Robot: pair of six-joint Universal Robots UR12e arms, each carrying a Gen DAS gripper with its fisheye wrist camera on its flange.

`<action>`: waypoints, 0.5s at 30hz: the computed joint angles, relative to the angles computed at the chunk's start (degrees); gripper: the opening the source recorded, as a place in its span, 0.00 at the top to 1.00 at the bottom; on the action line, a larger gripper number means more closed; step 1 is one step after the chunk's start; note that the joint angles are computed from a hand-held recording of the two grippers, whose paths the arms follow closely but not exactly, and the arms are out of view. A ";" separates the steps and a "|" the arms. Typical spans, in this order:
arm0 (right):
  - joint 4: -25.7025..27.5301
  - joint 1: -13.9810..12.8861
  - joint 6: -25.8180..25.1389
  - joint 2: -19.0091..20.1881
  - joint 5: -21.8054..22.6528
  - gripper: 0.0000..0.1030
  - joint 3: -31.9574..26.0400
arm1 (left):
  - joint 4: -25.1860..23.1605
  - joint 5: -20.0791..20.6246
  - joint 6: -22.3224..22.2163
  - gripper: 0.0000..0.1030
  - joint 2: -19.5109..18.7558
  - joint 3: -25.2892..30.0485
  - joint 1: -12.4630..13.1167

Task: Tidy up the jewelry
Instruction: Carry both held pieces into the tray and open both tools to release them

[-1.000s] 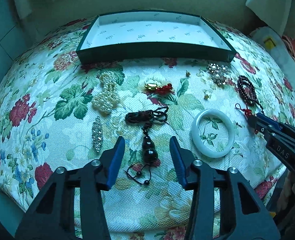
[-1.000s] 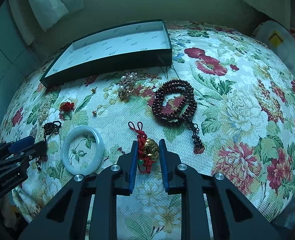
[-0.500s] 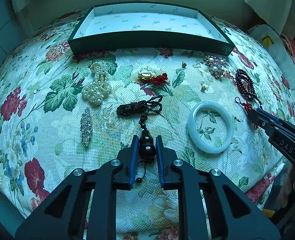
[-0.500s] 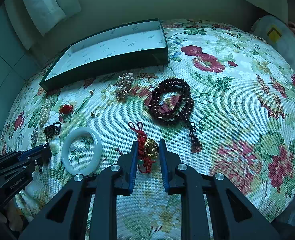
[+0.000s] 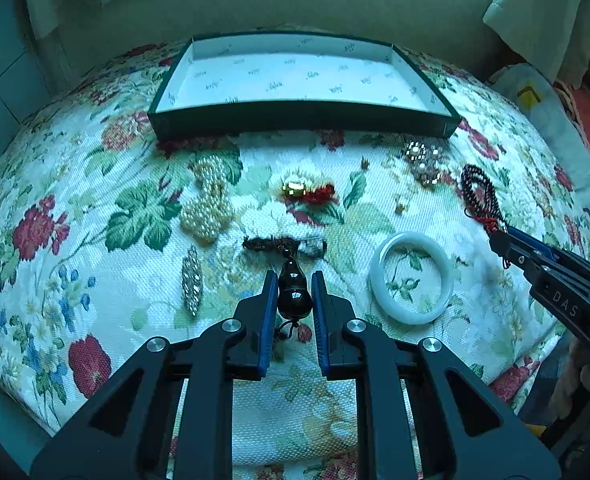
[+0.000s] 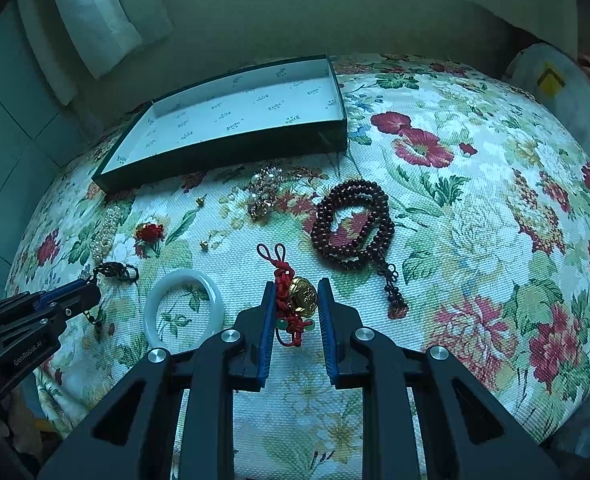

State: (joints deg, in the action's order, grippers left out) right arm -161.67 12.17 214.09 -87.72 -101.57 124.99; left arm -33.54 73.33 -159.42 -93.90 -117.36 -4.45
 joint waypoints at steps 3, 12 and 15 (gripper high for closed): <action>-0.88 0.02 -0.48 -0.19 -0.49 0.79 -0.35 | 1.16 -0.99 -0.15 0.84 0.09 0.47 0.14; -3.06 -0.71 -3.14 0.35 -0.73 0.79 -2.83 | 4.58 -4.06 -0.60 0.84 -1.20 3.57 -0.23; -3.84 -1.18 -4.77 1.29 -0.75 0.79 -4.47 | 5.66 -4.51 -1.25 0.84 -2.24 4.97 -0.48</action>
